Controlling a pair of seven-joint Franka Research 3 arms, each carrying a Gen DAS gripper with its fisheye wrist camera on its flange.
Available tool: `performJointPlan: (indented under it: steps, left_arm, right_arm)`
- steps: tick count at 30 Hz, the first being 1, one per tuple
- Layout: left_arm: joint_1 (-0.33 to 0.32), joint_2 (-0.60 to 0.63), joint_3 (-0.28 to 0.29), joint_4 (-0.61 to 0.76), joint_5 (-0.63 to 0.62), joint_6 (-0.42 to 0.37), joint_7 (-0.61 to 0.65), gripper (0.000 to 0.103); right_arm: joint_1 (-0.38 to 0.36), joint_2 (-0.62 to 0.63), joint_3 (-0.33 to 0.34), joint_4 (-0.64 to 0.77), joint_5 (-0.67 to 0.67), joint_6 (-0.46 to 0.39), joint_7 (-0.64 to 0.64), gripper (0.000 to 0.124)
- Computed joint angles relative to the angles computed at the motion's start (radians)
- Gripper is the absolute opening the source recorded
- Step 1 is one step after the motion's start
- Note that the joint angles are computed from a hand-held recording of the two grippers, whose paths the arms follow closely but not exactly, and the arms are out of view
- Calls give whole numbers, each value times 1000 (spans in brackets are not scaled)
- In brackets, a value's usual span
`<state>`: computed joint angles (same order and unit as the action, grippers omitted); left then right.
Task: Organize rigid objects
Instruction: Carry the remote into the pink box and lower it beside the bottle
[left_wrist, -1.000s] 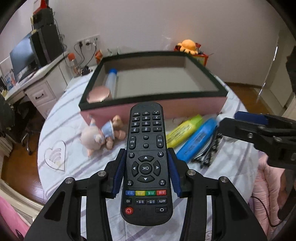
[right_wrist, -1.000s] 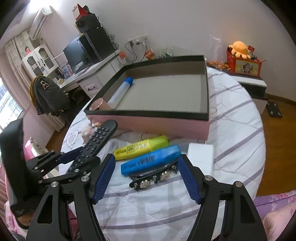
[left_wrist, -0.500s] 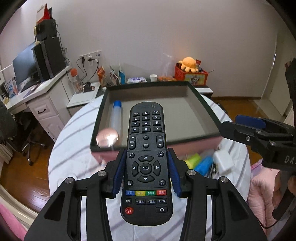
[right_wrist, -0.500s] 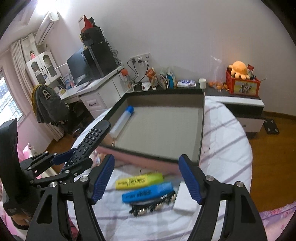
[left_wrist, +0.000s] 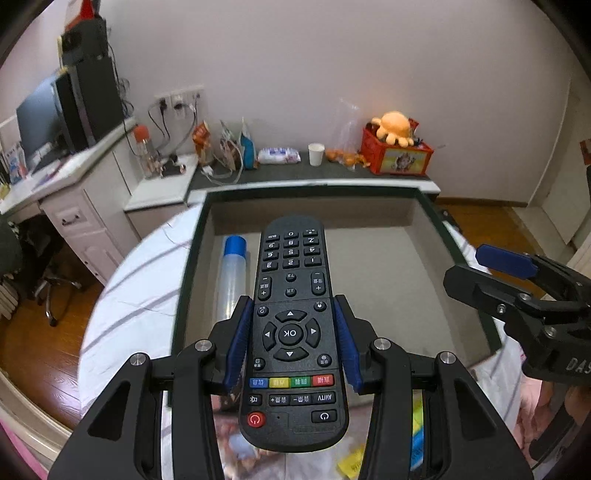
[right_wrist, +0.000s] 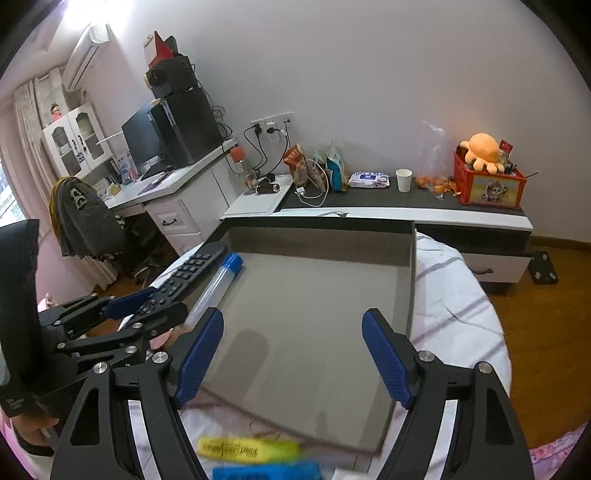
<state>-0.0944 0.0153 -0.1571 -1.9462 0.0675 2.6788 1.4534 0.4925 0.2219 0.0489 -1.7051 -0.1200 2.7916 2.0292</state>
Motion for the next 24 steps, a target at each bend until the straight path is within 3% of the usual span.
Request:
performJointPlan:
  steps: [9, 16, 24]
  left_arm:
    - [3, 106, -7, 72, 34, -85, -38, 44]
    - [-19, 90, 4, 52, 192, -102, -184, 44]
    - [-9, 78, -3, 47, 186, -113, -171, 46]
  right_arm:
    - [-17, 106, 14, 111, 101, -71, -101, 79]
    - [-13, 127, 12, 132, 139, -102, -136, 79]
    - [-3, 145, 5, 173, 136, -157, -152, 79]
